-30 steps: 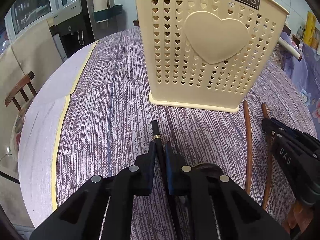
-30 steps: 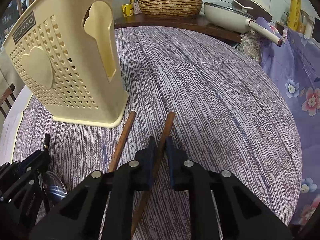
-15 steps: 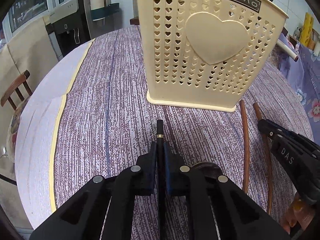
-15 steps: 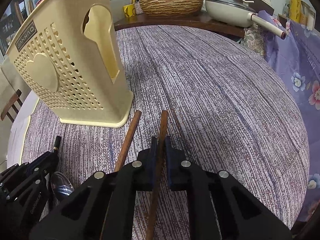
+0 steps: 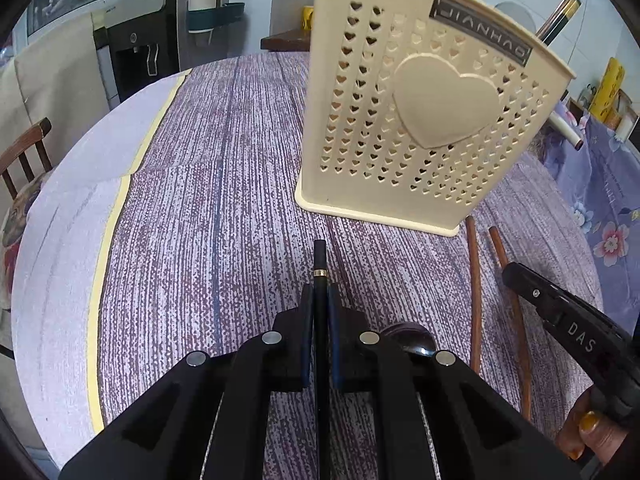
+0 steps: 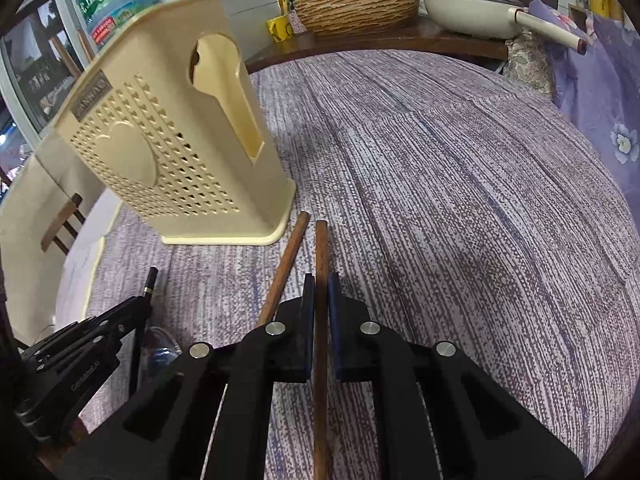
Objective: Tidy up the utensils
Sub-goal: 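Lift both chopsticks and lower them into the cream basket with both tools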
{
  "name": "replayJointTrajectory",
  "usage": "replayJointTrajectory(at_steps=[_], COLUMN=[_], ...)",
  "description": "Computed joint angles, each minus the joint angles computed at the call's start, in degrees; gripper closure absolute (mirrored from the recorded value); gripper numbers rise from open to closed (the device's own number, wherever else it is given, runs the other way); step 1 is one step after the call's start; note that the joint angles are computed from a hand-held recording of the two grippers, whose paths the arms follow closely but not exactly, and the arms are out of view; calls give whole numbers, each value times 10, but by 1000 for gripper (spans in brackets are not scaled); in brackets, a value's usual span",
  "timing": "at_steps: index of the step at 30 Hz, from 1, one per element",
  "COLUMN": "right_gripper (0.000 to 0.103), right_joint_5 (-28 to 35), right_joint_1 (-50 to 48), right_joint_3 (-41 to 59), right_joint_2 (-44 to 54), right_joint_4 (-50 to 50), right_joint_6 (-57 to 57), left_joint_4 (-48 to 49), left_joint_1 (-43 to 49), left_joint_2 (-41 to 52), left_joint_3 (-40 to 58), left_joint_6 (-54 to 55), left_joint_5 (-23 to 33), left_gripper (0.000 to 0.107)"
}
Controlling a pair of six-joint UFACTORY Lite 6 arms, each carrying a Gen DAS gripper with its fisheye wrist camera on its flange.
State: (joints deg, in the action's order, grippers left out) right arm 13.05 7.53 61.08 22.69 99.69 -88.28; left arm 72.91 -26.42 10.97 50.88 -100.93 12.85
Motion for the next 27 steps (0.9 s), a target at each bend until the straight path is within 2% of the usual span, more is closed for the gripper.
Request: replayJointTrajectory(at_steps=[2,5,9,20,24,27], right_gripper=[95,95,95,96,96,96], right_joint_5=[28,79,108,201,239,241], right_joint_1=[-11,-33,-44,-90,-111,-112], right_joint_3=[-22,-49,-81,-135,-129,-128], right_joint_2=[-25,-65,-132,-332,-350,-361], right_joint_4=[40,27,19,-122,-158,-172], right_joint_6=[-47,-48,-52,41,73,86], left_joint_4=[26,64,72,-75,-92,-85], left_joint_1=[4,11,2,-2,-5,-5], left_joint_2=[-22,-69,-150,-332,-364,-367], left_joint_3=[-16,-43,-84,-115,-118,-116], left_joint_6=[-25,-60,-72,117,148,143], left_joint_5=[-9,-24,-23,-8,5,8], left_gripper=[99,99,99,99,99,99])
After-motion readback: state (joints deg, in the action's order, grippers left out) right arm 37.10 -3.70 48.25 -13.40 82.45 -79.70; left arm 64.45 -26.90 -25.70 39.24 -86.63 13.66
